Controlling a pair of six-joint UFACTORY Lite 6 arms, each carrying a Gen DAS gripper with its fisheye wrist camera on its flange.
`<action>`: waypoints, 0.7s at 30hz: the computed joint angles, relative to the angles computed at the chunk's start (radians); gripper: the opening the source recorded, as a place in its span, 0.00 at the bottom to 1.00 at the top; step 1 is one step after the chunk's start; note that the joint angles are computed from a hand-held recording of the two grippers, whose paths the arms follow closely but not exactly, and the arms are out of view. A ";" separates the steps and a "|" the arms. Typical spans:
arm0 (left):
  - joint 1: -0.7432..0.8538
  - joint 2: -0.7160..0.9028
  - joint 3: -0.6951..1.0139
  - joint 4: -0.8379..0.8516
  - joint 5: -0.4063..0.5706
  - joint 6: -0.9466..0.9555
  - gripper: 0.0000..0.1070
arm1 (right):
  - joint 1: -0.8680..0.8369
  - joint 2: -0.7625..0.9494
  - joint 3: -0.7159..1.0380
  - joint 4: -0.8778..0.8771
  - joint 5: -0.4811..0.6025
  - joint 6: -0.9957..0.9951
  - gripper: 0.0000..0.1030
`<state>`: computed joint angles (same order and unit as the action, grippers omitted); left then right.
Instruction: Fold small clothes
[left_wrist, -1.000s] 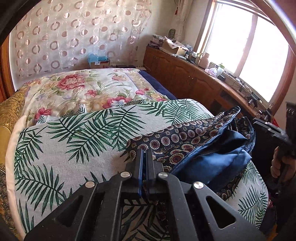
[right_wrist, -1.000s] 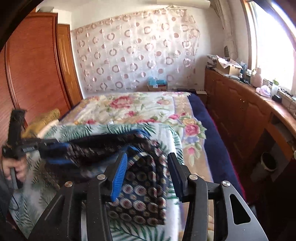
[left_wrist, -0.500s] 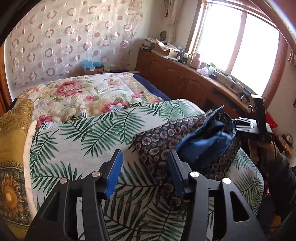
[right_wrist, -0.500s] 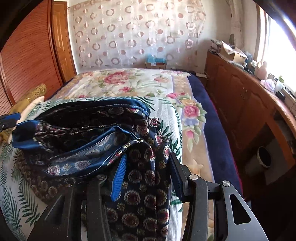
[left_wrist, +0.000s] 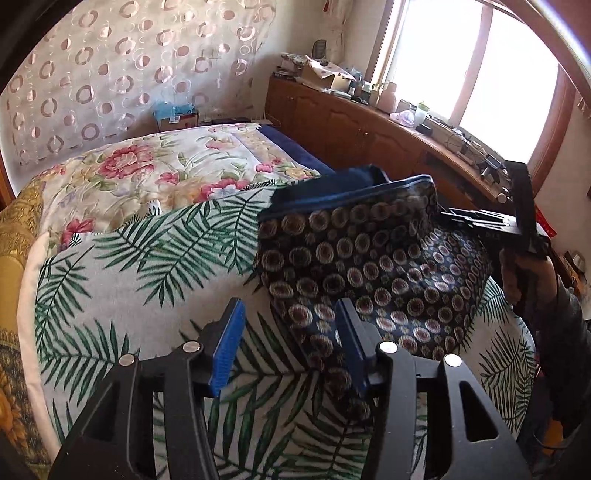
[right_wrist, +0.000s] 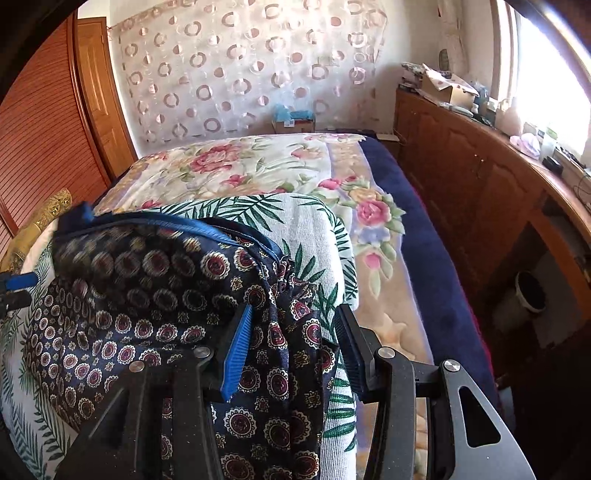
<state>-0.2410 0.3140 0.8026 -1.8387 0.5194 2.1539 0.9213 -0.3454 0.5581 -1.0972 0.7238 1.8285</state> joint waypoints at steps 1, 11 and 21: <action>-0.009 0.025 0.033 0.005 -0.009 -0.019 0.48 | 0.001 -0.007 -0.007 -0.004 -0.005 0.004 0.46; -0.059 0.282 0.341 0.211 -0.082 -0.354 0.48 | -0.061 -0.003 -0.049 -0.049 -0.133 0.024 0.46; -0.092 0.301 0.348 0.147 -0.121 -0.265 0.48 | -0.140 -0.004 -0.052 -0.034 -0.227 -0.045 0.46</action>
<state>-0.3329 0.6149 1.1506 -1.6918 0.3988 1.8887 0.7811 -0.3497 0.5065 -1.1316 0.4972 1.7838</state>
